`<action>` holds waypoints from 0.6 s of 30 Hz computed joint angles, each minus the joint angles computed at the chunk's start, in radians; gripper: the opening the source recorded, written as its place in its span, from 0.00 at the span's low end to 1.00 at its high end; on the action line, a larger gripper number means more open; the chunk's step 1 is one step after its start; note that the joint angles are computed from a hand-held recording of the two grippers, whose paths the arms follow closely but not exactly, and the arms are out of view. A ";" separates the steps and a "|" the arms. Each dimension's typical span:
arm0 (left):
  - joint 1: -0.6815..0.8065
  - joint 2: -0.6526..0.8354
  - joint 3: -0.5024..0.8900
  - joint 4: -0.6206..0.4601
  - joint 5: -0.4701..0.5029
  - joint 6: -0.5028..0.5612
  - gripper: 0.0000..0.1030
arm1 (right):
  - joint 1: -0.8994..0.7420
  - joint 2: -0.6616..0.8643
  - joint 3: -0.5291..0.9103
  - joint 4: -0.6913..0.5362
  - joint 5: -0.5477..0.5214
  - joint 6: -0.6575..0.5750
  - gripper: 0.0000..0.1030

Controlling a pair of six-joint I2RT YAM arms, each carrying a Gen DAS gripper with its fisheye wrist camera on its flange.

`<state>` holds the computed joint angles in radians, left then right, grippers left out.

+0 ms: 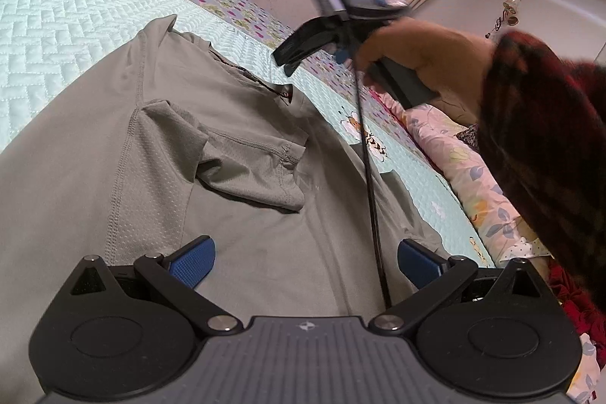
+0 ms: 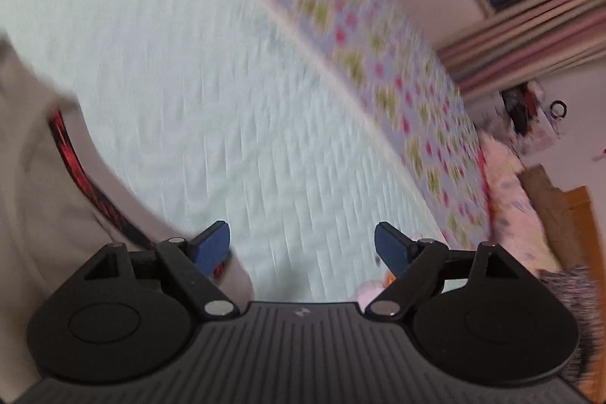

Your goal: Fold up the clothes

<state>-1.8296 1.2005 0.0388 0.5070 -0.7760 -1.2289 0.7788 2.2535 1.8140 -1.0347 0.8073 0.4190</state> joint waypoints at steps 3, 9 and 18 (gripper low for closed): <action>-0.001 0.002 0.003 -0.003 0.000 -0.001 0.99 | -0.012 -0.190 -0.260 0.160 -0.033 0.041 0.82; -0.004 0.018 0.011 -0.004 -0.006 0.001 0.99 | -0.143 -0.593 -0.841 0.526 -0.223 0.013 0.78; -0.006 0.045 0.024 -0.002 -0.016 0.010 0.99 | -0.360 -0.863 -1.255 0.882 -0.568 0.035 0.57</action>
<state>-1.8358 1.2459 0.0626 0.5046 -0.7916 -1.2194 0.4183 1.3908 0.5585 -0.1526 0.2389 0.4538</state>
